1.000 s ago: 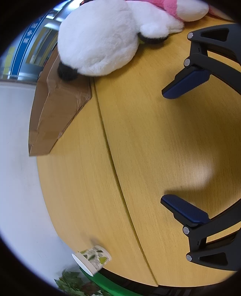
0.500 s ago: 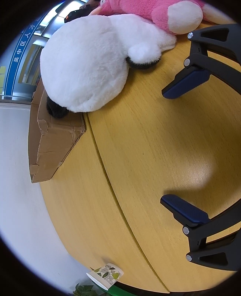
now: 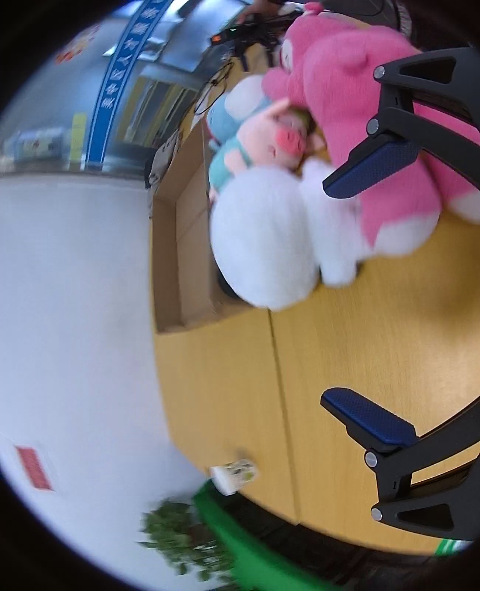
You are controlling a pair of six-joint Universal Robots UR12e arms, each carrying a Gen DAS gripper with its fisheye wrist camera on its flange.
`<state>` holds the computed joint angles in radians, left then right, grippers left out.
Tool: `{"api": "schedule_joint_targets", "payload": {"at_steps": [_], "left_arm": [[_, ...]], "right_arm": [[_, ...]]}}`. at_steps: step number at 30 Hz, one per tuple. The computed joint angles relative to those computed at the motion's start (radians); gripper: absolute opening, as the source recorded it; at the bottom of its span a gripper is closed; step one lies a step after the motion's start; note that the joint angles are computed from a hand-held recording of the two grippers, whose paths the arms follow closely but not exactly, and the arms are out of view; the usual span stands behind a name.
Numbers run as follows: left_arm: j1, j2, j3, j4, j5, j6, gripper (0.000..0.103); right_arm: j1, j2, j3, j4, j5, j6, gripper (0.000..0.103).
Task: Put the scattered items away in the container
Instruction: 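Move both tools onto the large pink bear and close on it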
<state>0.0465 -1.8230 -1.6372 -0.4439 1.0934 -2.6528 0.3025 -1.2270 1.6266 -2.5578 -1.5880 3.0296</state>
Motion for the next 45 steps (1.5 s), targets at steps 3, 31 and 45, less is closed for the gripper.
{"api": "schedule_joint_targets", "payload": {"at_steps": [3,31,45], "left_arm": [[-0.038,0.045,-0.044,0.155,0.068,0.052,0.102],[-0.072,-0.027,-0.054,-0.152,-0.242,-0.231,0.102],[-0.067,-0.030,-0.069,-0.180,-0.276,-0.234,0.082]], "right_arm": [[0.017,-0.040,0.067,-0.228,-0.043,0.083,0.103],[0.294,0.067,0.015,-0.499,-0.213,0.785,0.103],[0.278,0.079,0.005,-0.450,-0.137,0.866,0.103]]}}
